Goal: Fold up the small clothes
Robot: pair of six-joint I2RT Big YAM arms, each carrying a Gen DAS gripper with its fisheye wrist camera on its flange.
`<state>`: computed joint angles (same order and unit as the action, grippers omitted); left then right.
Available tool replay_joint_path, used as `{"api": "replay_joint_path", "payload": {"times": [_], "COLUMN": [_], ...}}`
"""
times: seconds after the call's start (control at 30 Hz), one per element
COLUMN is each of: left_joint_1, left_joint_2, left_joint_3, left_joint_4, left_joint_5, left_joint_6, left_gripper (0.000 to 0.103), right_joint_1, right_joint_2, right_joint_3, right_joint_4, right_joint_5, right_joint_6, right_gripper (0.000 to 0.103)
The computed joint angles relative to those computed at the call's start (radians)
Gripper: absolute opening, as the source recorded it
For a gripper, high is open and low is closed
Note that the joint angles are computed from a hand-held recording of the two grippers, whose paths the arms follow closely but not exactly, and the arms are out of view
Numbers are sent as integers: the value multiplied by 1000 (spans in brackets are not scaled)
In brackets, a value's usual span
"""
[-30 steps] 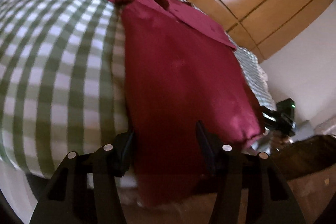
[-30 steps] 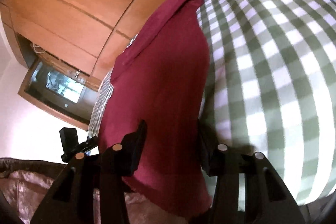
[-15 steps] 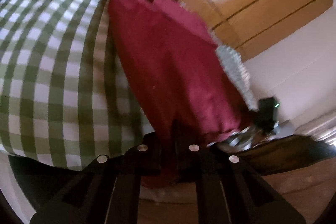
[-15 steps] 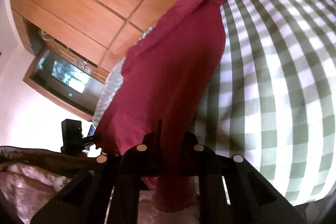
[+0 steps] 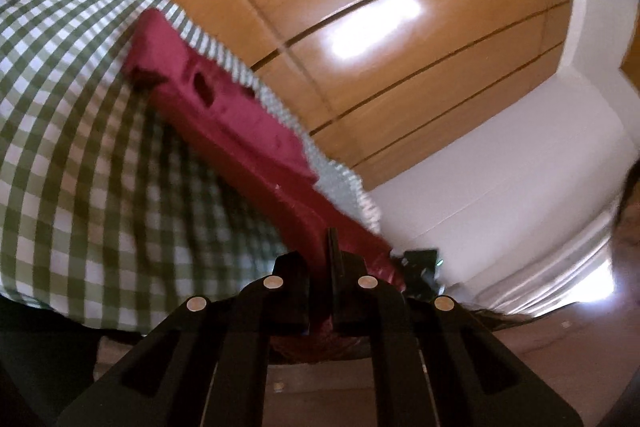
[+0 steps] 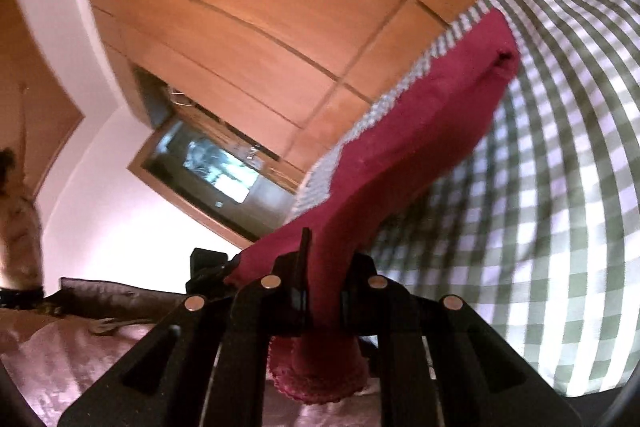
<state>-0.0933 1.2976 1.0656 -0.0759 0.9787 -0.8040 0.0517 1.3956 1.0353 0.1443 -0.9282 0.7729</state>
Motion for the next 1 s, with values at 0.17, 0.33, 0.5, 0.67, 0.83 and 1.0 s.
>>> {"api": "replay_joint_path", "payload": {"times": [0.17, 0.33, 0.5, 0.67, 0.83, 1.0], "left_joint_1": [28, 42, 52, 59, 51, 43], "left_joint_2": [-30, -81, -86, -19, 95, 212], "left_joint_3": [-78, -117, -121, -19, 127, 277], "left_joint_4": [351, 504, 598, 387, 168, -59], "left_joint_5": [60, 69, 70, 56, 30, -34], "left_joint_6": [-309, -468, -567, -446, -308, -171], "left_gripper": [6, 6, 6, 6, 6, 6], "right_joint_1": [-7, -7, -5, -18, -25, -36], "right_joint_2": [-36, -56, -3, 63, 151, 261], "right_joint_3": [-36, -76, -42, 12, 96, 208], "right_joint_4": [144, 382, 518, 487, 410, 332], "right_joint_5": [-73, -152, -146, -94, -26, 15], "right_joint_6": [94, 273, 386, 428, 454, 491], "right_gripper": [10, 10, 10, 11, 13, 14]}}
